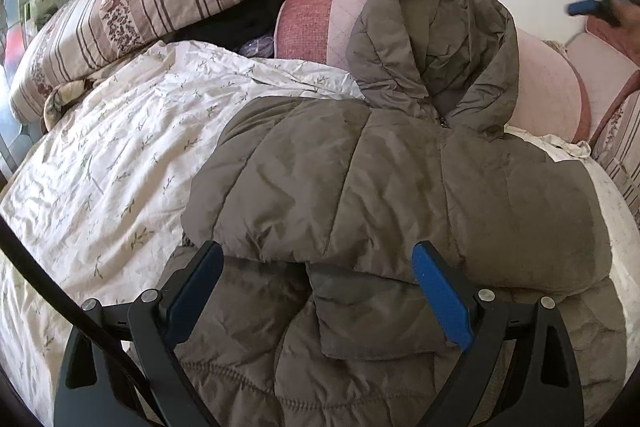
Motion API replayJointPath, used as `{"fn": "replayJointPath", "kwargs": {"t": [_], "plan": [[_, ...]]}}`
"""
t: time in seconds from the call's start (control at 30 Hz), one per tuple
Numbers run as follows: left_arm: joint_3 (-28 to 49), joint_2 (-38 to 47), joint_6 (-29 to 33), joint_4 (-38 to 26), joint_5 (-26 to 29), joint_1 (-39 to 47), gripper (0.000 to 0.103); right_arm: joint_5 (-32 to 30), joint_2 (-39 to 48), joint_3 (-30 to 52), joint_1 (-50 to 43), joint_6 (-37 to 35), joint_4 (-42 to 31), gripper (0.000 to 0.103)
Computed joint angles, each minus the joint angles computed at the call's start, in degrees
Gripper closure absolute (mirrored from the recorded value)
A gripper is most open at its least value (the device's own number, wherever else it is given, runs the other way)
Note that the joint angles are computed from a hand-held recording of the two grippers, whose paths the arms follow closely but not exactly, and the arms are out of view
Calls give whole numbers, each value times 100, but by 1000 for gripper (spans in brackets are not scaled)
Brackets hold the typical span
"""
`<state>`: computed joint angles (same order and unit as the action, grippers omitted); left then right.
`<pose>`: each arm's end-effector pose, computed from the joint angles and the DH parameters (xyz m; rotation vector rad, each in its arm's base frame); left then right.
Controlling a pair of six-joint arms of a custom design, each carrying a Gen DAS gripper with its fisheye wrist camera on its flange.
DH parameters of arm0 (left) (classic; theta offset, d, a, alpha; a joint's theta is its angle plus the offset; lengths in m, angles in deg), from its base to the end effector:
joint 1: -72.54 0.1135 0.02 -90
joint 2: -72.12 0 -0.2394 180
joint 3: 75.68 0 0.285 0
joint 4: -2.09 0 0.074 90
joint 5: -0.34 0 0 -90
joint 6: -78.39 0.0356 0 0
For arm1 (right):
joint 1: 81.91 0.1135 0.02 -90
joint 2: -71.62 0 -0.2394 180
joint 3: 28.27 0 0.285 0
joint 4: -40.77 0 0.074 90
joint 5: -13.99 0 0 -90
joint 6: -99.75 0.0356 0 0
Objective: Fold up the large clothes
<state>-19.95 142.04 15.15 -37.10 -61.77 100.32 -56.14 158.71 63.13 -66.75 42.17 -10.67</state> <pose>0.2529 0.1144 0.1838 0.1727 2.3591 -0.1629 0.3556 0.0838 0.2952 0.5071 2.2755 -0.0044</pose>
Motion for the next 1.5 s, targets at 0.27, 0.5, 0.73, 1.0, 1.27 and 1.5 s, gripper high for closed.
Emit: {"fn": "replayJointPath", "kwargs": {"t": [0.27,0.5,0.73,1.0,1.27,1.5], "plan": [[18,306,-156,458,-101,-119,8,-421,1625,1076,-663,-362,761,49],[78,520,-217,573,-188,-168,8,18,2149,1073,-668,-464,1006,97],[143,485,-195,418,-119,-111,8,100,-257,-1496,-254,-563,1984,98],[473,605,-377,200,174,210,8,1504,-4238,-4172,2082,519,806,99],[643,661,-654,115,513,473,8,2586,-2964,-5351,4473,3663,-25,99],[45,310,-621,775,116,-80,8,1985,-2264,-5594,3819,3001,1294,99]]}}
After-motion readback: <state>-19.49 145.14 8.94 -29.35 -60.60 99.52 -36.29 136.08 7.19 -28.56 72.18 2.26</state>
